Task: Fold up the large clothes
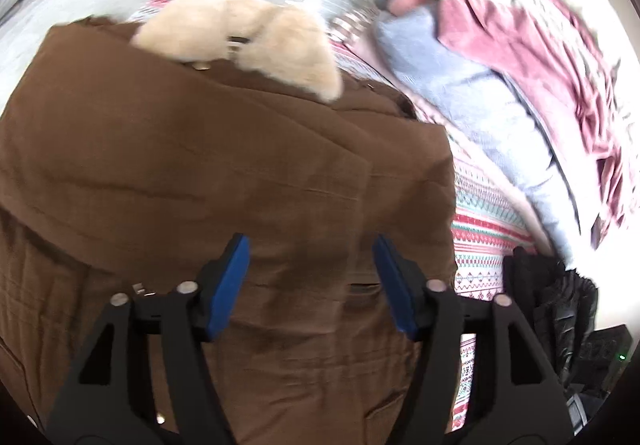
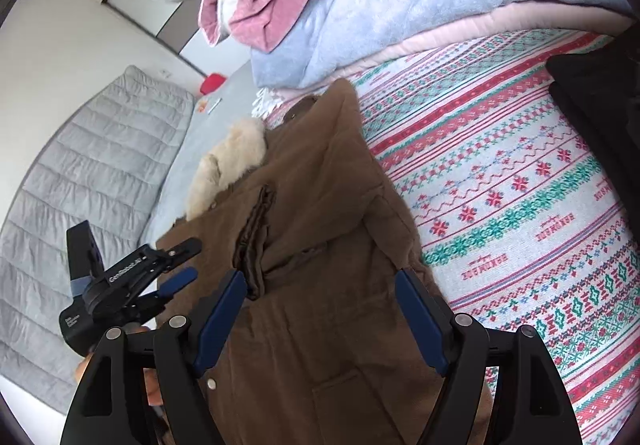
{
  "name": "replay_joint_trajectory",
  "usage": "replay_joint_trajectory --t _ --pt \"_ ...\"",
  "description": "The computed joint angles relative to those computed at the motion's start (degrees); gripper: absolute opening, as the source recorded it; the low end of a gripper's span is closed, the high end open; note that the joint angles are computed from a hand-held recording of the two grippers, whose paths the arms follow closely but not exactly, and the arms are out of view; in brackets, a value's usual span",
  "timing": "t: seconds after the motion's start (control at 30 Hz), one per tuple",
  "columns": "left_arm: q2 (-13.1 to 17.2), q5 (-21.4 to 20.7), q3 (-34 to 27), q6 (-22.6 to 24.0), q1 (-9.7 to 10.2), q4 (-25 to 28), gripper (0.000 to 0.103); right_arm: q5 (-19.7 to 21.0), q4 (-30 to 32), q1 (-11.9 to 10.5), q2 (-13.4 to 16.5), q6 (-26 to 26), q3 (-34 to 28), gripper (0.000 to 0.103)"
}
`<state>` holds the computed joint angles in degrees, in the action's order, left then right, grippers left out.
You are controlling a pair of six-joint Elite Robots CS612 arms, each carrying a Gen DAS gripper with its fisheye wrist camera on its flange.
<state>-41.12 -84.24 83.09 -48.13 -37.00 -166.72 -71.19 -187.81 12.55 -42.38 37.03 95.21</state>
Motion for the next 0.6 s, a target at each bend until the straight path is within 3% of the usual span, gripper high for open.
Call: replay_joint_trajectory --t 0.1,0.23,0.27,0.3,0.33,0.37,0.4,0.47,0.6 --pt "2.65 2.88 -5.95 2.27 -1.08 6.38 0.069 -2.04 0.82 -0.02 -0.23 0.33 0.25 0.078" --pt "7.18 7.66 -14.44 3.70 -1.84 16.28 0.067 -1.40 0.74 -0.36 -0.15 0.22 0.24 0.078" --pt "7.97 8.41 -16.45 3.52 -1.87 20.24 0.060 -1.18 0.71 -0.42 -0.11 0.33 0.20 0.078" --pt "8.99 10.44 -18.45 3.07 -2.02 24.54 0.027 -0.75 0.75 -0.54 -0.07 0.25 0.14 0.078" --pt "9.45 11.73 -19.08 1.83 -1.96 26.44 0.013 -0.39 0.67 -0.66 -0.11 0.06 0.28 0.078" --pt "9.39 10.63 -19.09 -0.33 -1.52 25.95 0.013 -0.15 0.72 -0.77 -0.15 -0.05 0.34 0.078" --pt "9.05 9.86 -18.08 -1.98 -1.18 23.05 0.008 -0.18 0.68 -0.85 -0.24 0.00 0.47 0.078" --pt "8.15 10.17 -16.35 -4.64 -0.79 17.93 0.007 -0.34 0.37 -0.94 -0.42 0.21 0.78 0.078" --pt "6.70 15.89 -14.15 -3.88 -1.15 7.81 0.007 -0.43 -0.99 -1.07 -0.56 0.74 1.11 0.078"
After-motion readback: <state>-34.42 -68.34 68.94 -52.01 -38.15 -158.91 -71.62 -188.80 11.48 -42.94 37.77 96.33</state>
